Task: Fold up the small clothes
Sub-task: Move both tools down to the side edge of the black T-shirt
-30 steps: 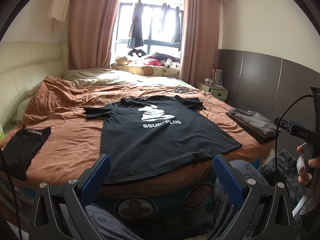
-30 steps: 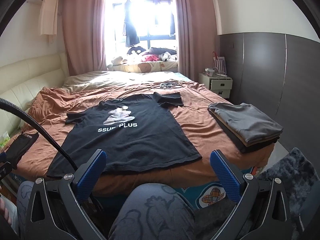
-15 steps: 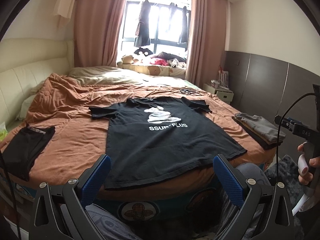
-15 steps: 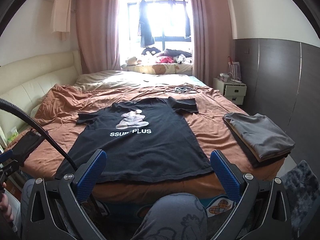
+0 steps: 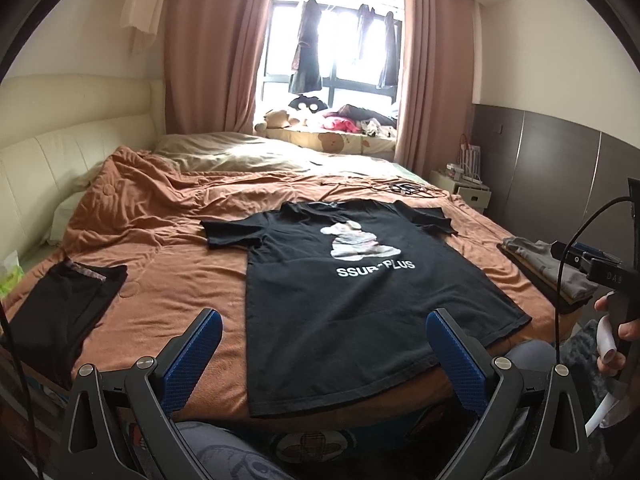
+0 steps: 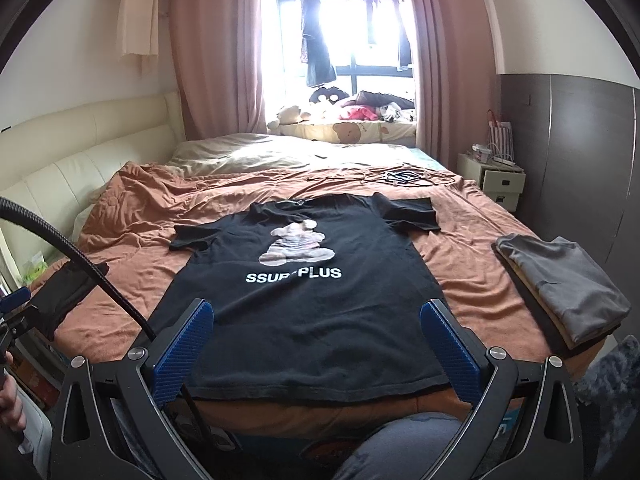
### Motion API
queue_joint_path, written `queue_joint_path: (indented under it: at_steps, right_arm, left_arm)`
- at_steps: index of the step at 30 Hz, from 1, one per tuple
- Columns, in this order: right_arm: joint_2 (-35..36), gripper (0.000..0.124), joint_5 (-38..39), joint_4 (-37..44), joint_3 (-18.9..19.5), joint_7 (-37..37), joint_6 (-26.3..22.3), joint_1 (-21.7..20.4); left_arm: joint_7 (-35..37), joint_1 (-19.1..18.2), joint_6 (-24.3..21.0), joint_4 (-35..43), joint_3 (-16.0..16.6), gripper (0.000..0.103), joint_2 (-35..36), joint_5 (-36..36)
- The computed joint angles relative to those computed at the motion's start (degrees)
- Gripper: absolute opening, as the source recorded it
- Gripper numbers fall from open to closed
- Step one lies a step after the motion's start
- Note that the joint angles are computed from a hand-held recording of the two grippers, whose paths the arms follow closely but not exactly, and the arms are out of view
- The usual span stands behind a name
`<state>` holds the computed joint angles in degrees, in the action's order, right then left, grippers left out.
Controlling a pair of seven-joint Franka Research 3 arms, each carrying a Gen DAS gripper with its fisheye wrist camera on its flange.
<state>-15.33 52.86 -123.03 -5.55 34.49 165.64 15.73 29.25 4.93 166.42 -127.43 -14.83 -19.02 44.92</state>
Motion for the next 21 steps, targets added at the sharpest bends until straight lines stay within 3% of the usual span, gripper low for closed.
queue_joint_path:
  at_steps: [14,21]
  right_arm:
    - [14.15,0.103,-1.38,15.65,4.82,2.73,-5.50,-3.29]
    - [22.18,0.103,-7.02,24.81,7.50,8.03,-8.32,-5.22]
  left_arm:
    - [3.48,1.52,-0.91,6.91,5.60,0.103,8.60,-3.18]
    - [6.75,1.46,-1.25,11.49,8.59,0.102,13.60,-6.28]
